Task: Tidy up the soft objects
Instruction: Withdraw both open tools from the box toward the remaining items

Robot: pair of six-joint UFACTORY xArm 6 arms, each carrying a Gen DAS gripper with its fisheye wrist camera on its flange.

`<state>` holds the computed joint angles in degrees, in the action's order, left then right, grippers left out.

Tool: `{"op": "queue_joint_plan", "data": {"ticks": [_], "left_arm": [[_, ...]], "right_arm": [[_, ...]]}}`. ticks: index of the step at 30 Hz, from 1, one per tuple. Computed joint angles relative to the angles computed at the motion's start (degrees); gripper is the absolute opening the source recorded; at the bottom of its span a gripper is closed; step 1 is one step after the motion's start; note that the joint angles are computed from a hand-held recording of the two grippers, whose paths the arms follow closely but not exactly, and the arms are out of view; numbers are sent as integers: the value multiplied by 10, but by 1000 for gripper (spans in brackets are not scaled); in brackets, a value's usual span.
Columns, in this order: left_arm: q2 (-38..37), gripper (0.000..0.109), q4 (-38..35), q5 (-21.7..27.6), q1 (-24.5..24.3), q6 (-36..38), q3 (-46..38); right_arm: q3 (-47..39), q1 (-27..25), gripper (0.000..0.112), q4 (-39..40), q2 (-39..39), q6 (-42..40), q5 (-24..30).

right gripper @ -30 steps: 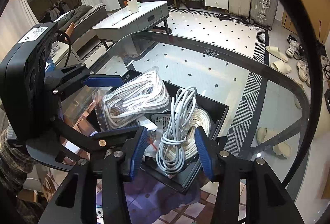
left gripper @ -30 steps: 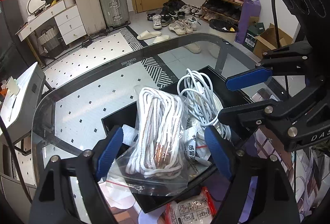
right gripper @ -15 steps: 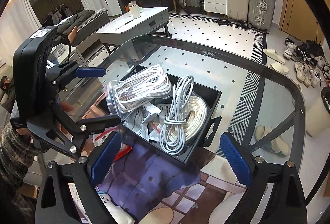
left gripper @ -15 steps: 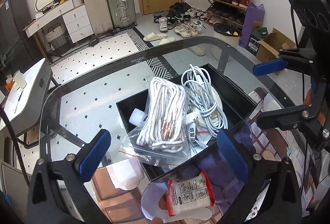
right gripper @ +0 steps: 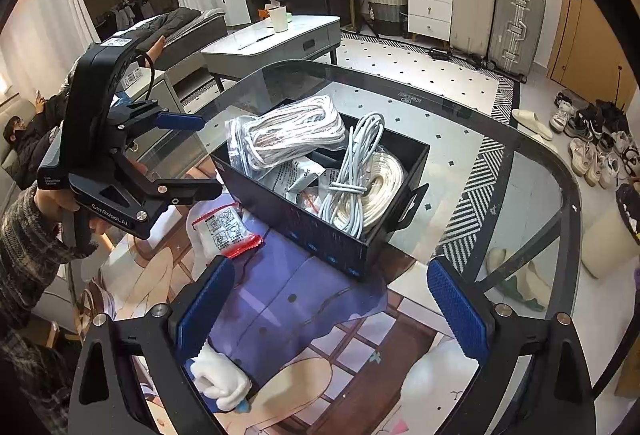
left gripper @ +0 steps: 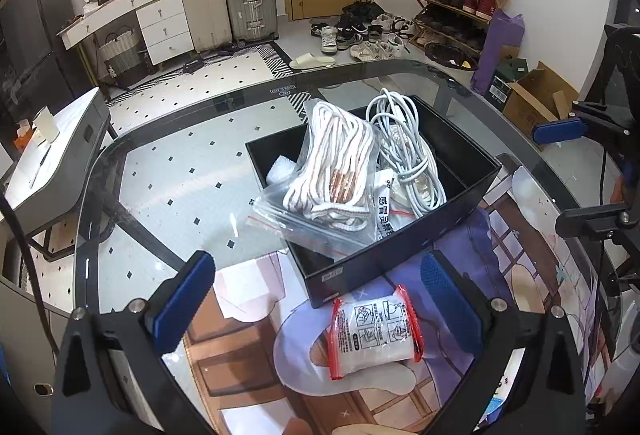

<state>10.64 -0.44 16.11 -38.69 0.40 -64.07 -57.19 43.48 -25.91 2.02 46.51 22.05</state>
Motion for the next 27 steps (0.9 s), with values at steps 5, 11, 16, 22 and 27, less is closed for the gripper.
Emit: {"op": "queue_joint_plan", "data": {"ticks": [5,11,16,22,27], "left_arm": [[-3,103,-1,0,-5,-3,9],[-6,103,6,-1,-8,-13,18],[-5,103,10,-2,-12,-18,25],[-5,103,-2,-5,-16,-9,36],[-2,103,-8,-5,-20,-5,40]], "right_arm": [[13,6,98,8,0,-5,-7],[35,14,98,23,-8,-17,-21],[53,22,98,35,-13,-26,-37],[61,33,98,64,-7,-52,-44],[59,46,98,114,6,-102,-48]]}}
